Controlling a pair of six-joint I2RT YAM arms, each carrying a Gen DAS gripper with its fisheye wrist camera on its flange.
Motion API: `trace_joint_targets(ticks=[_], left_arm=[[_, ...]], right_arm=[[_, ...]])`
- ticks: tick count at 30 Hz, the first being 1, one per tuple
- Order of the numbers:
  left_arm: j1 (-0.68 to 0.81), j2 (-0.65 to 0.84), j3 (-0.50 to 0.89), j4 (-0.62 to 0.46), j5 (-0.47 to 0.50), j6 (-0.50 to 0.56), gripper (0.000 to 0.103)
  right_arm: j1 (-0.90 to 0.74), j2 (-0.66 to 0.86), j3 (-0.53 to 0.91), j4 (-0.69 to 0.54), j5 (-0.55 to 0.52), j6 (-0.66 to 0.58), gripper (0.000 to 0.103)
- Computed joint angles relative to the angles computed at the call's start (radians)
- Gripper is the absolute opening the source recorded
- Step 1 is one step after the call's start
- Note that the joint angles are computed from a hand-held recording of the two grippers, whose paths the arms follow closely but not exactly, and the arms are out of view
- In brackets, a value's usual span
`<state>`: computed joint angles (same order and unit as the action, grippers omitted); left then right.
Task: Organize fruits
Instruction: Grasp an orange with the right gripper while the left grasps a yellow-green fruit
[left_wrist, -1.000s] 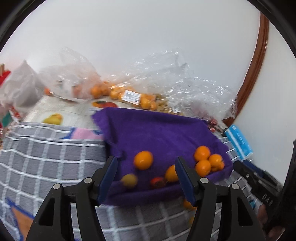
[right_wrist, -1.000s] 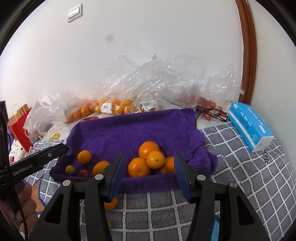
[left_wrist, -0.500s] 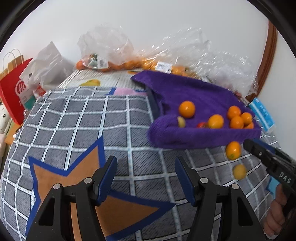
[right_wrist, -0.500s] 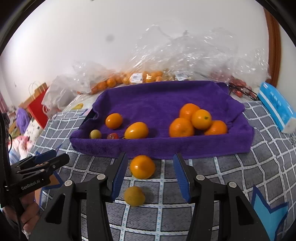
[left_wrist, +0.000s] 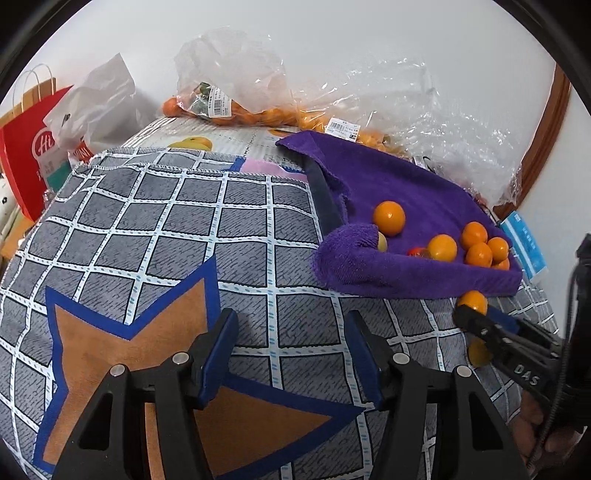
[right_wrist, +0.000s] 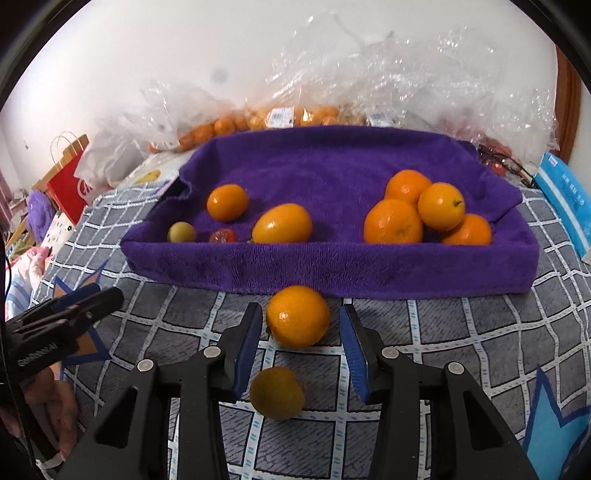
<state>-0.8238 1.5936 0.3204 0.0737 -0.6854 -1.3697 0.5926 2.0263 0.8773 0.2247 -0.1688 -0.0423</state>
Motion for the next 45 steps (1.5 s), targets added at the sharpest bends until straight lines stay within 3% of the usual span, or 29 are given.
trace_joint_targets(ticks=[3, 5, 9, 18, 28, 31, 35, 40, 43, 45], left_arm=[[0.000, 0.001, 0.000, 0.005, -0.001, -0.001, 0.056], [0.001, 0.001, 0.001, 0.003, 0.000, 0.001, 0.056], [0.007, -0.003, -0.004, 0.011, 0.003, 0.009, 0.057], [0.020, -0.011, -0.024, 0.069, 0.017, 0.046, 0.064], [0.011, -0.021, -0.042, 0.088, 0.012, 0.036, 0.064], [0.005, -0.007, -0.010, 0.035, 0.008, 0.027, 0.064], [-0.002, 0.051, 0.106, -0.136, 0.005, 0.026, 0.062], [-0.064, 0.002, 0.088, -0.029, 0.036, 0.039, 0.062], [-0.099, 0.038, 0.171, -0.060, 0.015, 0.056, 0.062], [-0.096, 0.073, 0.220, -0.026, 0.045, 0.118, 0.062]], right_arm=[[0.003, 0.007, 0.007, 0.002, 0.001, 0.004, 0.044], [0.009, 0.012, 0.010, 0.002, 0.010, 0.001, 0.036], [0.019, 0.008, 0.004, 0.008, 0.031, -0.005, 0.036], [-0.005, -0.018, -0.031, 0.059, -0.033, 0.010, 0.036], [-0.063, -0.164, -0.133, 0.097, -0.074, 0.006, 0.036], [-0.096, -0.215, -0.170, 0.104, -0.094, 0.000, 0.036], [-0.162, -0.270, -0.213, 0.096, -0.129, -0.012, 0.036], [-0.243, -0.308, -0.247, 0.091, -0.165, -0.044, 0.036], [-0.291, -0.325, -0.255, 0.073, -0.182, -0.080, 0.036], [-0.321, -0.334, -0.260, 0.064, -0.193, -0.097, 0.036]])
